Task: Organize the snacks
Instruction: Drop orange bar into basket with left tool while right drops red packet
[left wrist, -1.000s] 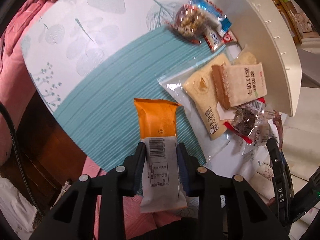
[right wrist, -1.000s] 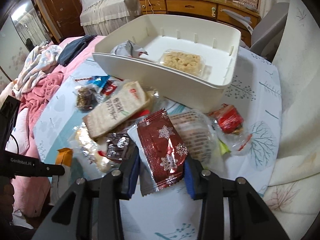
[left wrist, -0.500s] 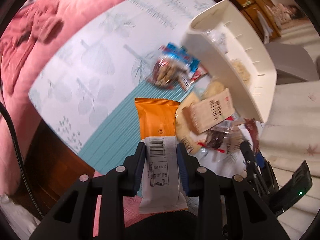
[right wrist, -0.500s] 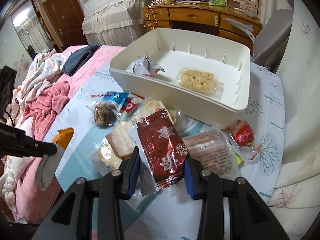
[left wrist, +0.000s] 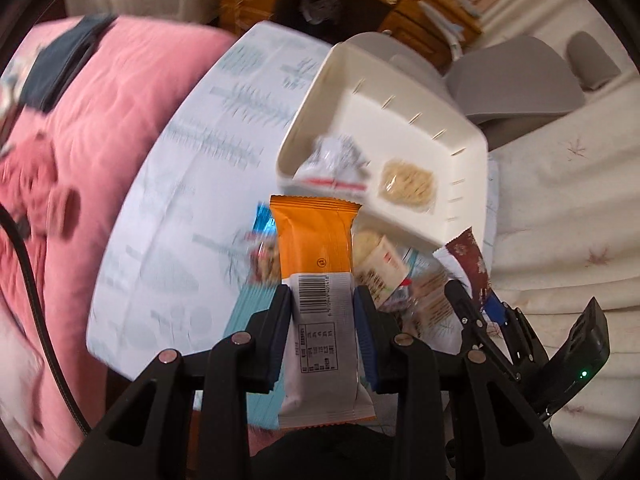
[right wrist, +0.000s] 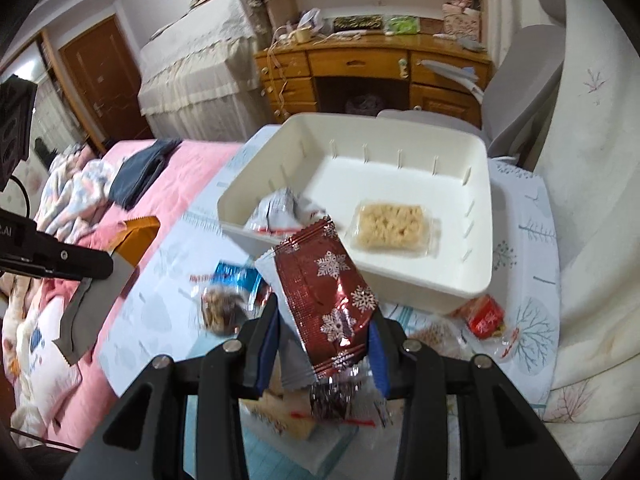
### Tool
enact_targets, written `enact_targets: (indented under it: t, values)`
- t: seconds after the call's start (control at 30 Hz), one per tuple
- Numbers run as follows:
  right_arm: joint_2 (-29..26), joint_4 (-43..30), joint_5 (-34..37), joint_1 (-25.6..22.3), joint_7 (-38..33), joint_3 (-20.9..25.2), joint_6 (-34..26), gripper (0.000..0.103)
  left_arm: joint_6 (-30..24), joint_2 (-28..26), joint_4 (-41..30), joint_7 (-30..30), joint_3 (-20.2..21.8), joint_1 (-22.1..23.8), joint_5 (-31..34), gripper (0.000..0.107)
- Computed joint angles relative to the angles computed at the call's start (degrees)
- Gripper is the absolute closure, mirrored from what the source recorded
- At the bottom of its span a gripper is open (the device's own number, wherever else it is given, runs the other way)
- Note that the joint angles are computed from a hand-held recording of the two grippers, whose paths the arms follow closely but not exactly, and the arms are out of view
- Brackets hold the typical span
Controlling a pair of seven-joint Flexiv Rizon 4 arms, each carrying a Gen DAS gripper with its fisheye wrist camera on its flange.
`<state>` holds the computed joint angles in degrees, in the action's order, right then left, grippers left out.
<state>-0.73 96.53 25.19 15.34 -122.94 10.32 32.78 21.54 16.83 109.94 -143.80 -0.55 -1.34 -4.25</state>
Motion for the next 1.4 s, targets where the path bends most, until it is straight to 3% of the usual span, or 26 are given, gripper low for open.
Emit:
enact_targets:
  t: [0.27,0.5,0.9,1.0,1.1,1.17,1.4]
  values:
    - [-2.4,-1.0,-4.5,1.5,7.8,0.8,7.8,0.064,3.4,-5.0,-4.4,10.9,2.3,1.9,-1.1,0.077]
    - [-5.7,-2.0,-9.7,2.1,14.4,1.2,13.2,0.064,14.5,-8.9,-3.0,19.9,3.9,2.5,-6.8,0.076]
    - [-10.4,-2.2,-17.9,2.7,23.6,1.6,18.6,0.063,26.8,-17.8,-1.6,33.6,3.7,3.2,-18.3,0.076]
    - [-11.1,-2.5,-18.7,2.6,25.1,1.8,18.8,0.06,26.5,-19.3,-2.4,35.4,3.4,3.4,-19.4,0.075]
    - [-11.6,-2.9,-20.2,2.7,27.0,1.7,17.2,0.046,24.4,-20.6,-3.7,36.4,3.3,3.7,-19.3,0.074]
    - [-11.5,-2.7,-20.0,2.4,27.2,1.9,16.7,0.042,23.3,-20.8,-3.9,36.7,3.3,3.7,-19.0,0.071]
    - [-10.5,-2.6,-19.6,1.7,27.7,1.8,15.1,0.038,21.3,-20.2,-3.8,35.4,3.2,3.3,-17.6,0.063]
